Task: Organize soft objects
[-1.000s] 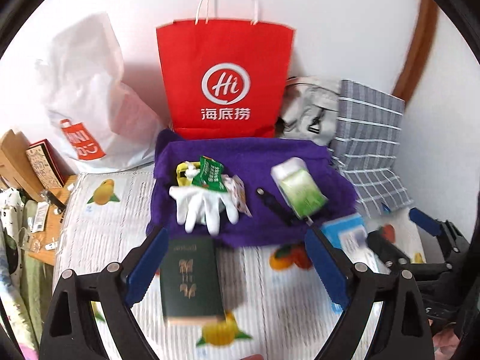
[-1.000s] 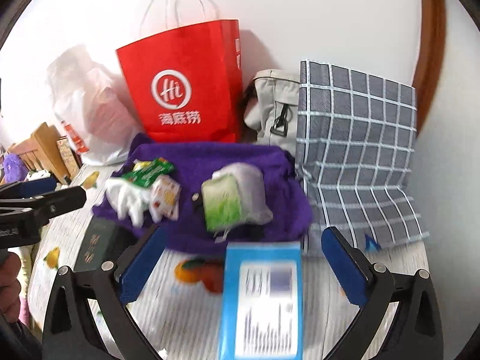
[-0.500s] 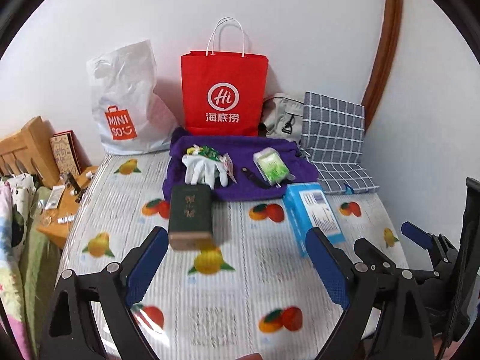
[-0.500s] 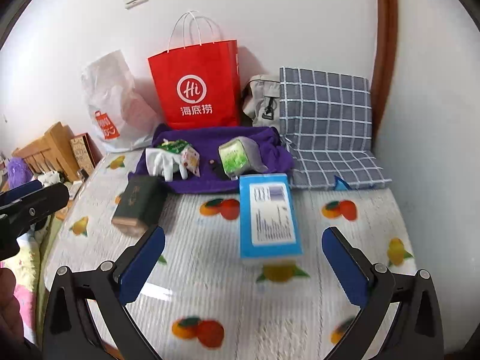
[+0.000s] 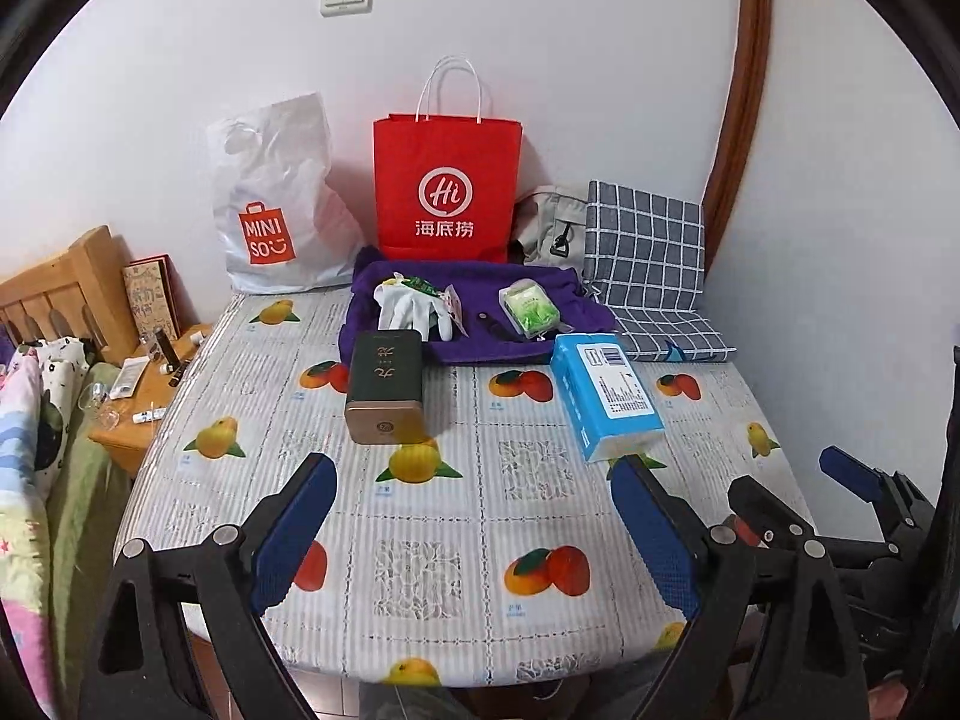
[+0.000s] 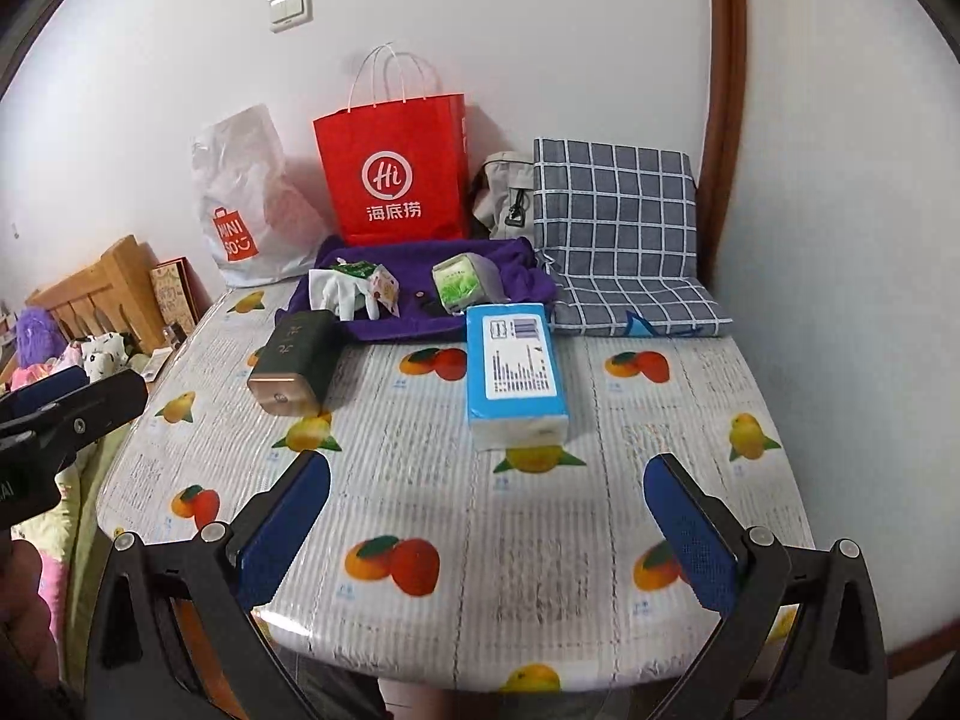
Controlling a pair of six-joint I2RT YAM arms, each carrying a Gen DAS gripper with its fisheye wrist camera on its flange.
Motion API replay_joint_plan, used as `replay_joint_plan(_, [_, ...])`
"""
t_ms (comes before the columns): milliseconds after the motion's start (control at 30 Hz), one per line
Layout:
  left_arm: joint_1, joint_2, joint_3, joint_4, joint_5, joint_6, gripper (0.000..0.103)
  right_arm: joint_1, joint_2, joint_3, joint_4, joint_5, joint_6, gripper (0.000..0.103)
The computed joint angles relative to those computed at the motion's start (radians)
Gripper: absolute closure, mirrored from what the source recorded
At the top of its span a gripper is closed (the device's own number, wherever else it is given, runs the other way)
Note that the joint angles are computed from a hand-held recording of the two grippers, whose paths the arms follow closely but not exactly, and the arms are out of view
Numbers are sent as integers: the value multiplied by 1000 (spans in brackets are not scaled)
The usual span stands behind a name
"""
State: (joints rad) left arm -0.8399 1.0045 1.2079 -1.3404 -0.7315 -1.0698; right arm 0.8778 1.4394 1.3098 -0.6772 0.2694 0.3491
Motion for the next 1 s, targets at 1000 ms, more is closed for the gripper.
replay_joint_plan(1000, [-164, 28, 24, -155, -76, -226, 10, 61, -77, -54, 0, 50, 22, 0])
